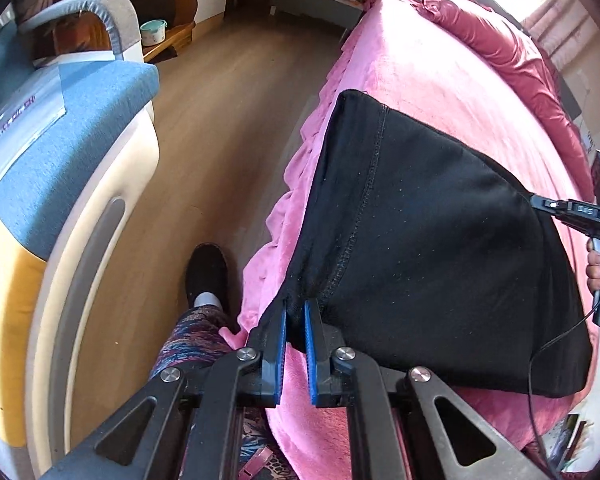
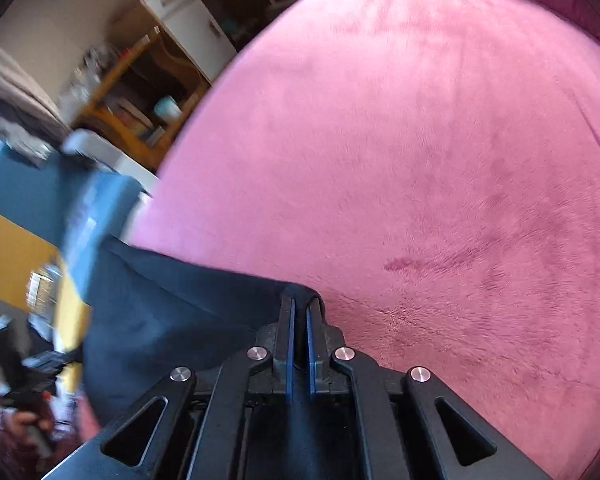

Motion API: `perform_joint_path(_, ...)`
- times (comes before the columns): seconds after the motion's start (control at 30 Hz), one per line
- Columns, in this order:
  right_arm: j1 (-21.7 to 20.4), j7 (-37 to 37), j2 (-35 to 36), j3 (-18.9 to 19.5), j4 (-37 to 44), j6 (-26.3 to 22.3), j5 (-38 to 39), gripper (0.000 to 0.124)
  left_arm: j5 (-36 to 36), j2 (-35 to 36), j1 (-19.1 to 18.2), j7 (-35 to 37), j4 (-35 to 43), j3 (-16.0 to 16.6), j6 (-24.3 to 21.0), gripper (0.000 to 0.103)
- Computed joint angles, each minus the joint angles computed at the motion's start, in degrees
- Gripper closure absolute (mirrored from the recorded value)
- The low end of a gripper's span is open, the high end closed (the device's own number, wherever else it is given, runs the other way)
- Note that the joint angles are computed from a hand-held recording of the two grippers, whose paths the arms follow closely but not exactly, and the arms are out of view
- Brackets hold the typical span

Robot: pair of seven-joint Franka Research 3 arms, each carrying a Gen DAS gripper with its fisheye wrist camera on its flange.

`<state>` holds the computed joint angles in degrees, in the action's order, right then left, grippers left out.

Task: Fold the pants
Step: 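Release both grippers from the folded black pants and pull back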

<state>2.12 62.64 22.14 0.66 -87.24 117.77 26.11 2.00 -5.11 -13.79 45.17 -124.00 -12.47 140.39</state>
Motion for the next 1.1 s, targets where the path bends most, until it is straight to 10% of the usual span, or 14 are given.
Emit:
perform_joint_path(0.13, -0.9, 1.6, 0.5, 0.1, 1.0, -1.2, 2.3, 0.119, 0.6, -0.4, 0.1, -0.7, 0.1, 0.0, -0.4, 0.094)
perform_joint_path(0.27, -1.3, 1.7, -4.2, -0.5, -3.4, 1.9, 3.3, 0.078, 1.8, -2.3, 0.4, -2.3, -0.6, 0.1, -0.1, 0.090)
perform_joint_path(0.57, -2.9, -2.8, -20.3, -3.1, -20.0, 4.5, 8.7, 0.077, 11.6, -5.9, 1.3, -9.9, -0.2, -0.8, 2.1, 0.085)
perform_joint_path(0.87, -0.9, -6.7, -35.5, -4.6, -39.6, 3.6, 4.8, 0.077, 3.3, 3.3, -4.1, 8.2, 8.8, -2.1, 7.3, 0.083)
perform_joint_path(1.1, -1.0, -5.1, -42.0, -5.7, -49.1, 3.6, 3.3, 0.077, 3.0, 14.2, -7.8, 16.2, 19.7, -5.2, -4.5, 0.083)
